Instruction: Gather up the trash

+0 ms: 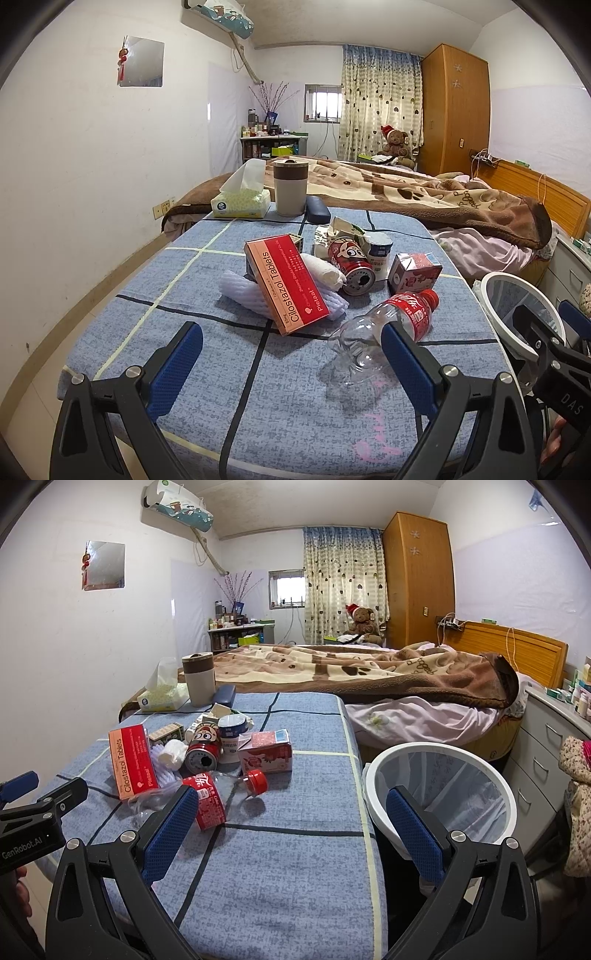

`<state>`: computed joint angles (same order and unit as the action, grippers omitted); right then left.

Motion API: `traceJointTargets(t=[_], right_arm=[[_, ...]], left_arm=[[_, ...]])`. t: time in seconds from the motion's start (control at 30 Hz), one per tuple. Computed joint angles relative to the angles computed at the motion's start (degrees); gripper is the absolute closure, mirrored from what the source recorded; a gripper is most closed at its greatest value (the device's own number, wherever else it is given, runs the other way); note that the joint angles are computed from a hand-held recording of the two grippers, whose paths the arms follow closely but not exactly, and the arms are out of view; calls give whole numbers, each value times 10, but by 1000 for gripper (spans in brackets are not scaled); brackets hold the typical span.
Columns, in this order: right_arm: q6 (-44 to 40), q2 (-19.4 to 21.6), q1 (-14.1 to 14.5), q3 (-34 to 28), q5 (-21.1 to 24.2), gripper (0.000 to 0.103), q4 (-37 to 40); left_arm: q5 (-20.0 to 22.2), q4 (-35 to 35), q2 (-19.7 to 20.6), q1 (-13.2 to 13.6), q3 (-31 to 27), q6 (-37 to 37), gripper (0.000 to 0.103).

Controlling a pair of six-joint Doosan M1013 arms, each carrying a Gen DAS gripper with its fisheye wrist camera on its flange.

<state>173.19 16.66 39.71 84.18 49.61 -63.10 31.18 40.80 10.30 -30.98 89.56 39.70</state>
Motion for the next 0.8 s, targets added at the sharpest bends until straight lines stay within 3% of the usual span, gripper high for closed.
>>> traceJointTargets(t=[0.8], right_arm=[[-16, 5, -5, -8, -4, 0, 3]], left_arm=[[2, -19, 6, 4, -7, 15, 4]])
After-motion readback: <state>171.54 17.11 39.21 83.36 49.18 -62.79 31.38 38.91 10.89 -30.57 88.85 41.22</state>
